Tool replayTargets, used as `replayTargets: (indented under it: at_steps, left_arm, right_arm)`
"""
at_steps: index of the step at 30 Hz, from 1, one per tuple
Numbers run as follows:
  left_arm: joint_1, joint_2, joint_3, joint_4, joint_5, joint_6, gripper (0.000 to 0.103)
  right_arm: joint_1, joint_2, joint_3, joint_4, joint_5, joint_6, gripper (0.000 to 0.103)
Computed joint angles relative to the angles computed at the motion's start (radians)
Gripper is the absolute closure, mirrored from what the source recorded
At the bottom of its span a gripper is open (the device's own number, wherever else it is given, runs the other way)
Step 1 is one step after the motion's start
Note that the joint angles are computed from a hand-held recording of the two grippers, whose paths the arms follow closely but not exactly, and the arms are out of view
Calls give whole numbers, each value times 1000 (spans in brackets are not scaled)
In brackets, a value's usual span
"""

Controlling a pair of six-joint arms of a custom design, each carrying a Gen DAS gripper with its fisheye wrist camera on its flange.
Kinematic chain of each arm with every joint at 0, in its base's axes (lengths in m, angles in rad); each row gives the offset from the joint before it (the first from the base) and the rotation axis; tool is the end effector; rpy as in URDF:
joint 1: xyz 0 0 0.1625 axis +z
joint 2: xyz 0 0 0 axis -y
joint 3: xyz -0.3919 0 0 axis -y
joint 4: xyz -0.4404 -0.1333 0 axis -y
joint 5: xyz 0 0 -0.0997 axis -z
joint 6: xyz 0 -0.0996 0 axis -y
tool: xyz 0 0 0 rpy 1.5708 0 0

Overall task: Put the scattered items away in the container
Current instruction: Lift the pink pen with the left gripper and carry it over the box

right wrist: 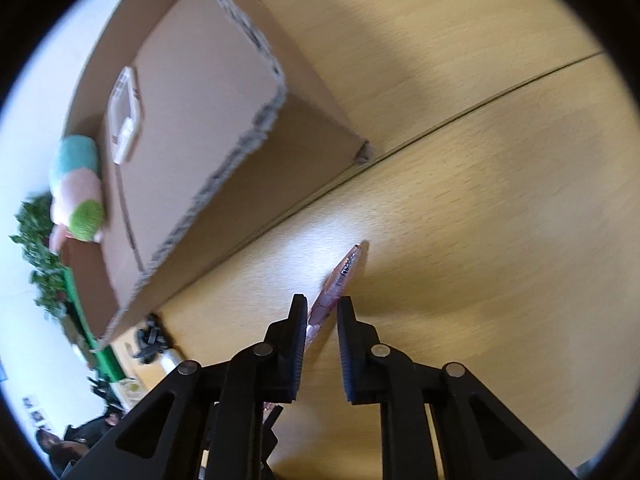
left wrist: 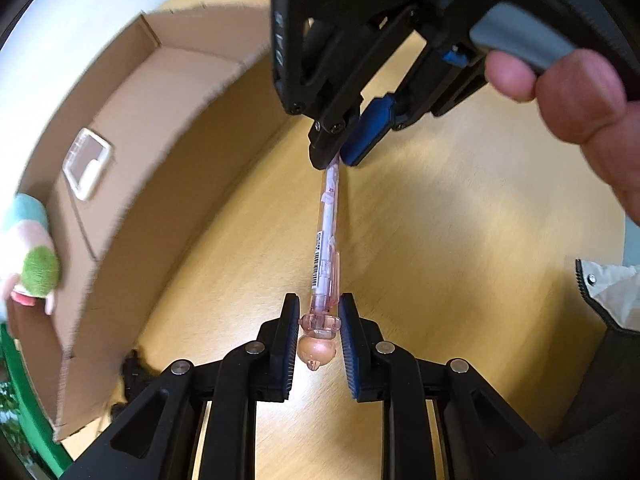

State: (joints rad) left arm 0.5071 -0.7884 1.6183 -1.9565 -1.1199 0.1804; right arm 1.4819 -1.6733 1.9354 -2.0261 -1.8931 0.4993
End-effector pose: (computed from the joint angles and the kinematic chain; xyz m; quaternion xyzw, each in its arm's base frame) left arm -0.4606 -0.4580 -0.0083 0.5940 0.7440 0.1009 0.2889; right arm 0.0568 -0.5083 0.3647 -0.2996 -0.9358 0.1257 0.1370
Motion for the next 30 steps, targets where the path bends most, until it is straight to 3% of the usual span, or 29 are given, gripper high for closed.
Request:
replayTargets:
  at_steps: [8,11,17,23,30]
  left_arm:
    - [-82,-143,105,-91,75,-34,82]
    - [-87,-132,77,-145,134,-11,82]
    - [-57,-81,1,-264,220,26,83]
    - [-40,-25,-89,-356,275,49,83]
    - [-6,36,-186,-413,283,39,83]
  right_arm:
    - [70,-65,-14,-74,83,-7,92]
    - [90,-69,-52,-98,112,-19,93]
    - [156,37,-201,-160,118,-92,94]
    - [209,206,-387,-185,110,-153,95]
    - [239,346,-584,-121,84,-230,95]
